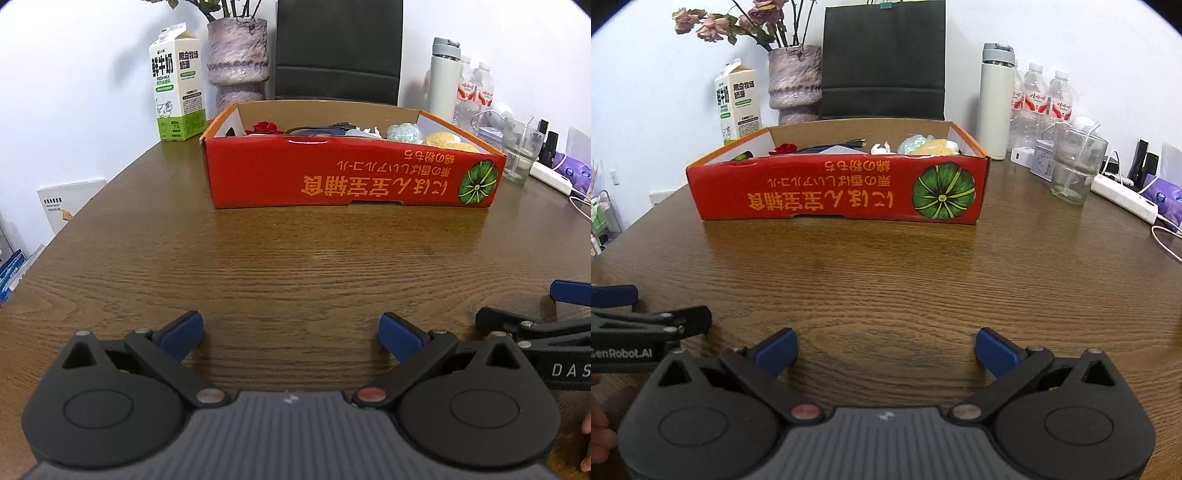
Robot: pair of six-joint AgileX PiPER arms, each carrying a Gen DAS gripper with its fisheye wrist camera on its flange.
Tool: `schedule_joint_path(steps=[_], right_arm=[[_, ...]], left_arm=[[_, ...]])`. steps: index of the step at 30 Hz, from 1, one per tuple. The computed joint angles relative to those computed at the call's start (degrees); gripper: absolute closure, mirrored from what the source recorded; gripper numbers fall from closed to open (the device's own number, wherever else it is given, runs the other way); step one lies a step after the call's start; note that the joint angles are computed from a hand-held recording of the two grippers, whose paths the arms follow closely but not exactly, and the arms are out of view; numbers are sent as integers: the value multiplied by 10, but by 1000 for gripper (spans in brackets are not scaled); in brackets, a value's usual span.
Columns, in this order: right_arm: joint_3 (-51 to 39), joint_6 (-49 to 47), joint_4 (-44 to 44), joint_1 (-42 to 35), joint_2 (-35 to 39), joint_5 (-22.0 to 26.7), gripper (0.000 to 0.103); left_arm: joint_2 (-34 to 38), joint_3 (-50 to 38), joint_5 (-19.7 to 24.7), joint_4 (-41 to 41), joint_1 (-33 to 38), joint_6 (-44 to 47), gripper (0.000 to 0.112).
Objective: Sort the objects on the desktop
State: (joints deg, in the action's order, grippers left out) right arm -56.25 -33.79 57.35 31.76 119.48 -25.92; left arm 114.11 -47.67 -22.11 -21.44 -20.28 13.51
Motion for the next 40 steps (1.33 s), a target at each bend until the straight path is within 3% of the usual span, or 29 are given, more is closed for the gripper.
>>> schedule_joint_path(steps=[40], right_arm=[[-25,-31,28,-6,11,9,0]], left_arm=[[5,-8,0,-9,-3,4,9]])
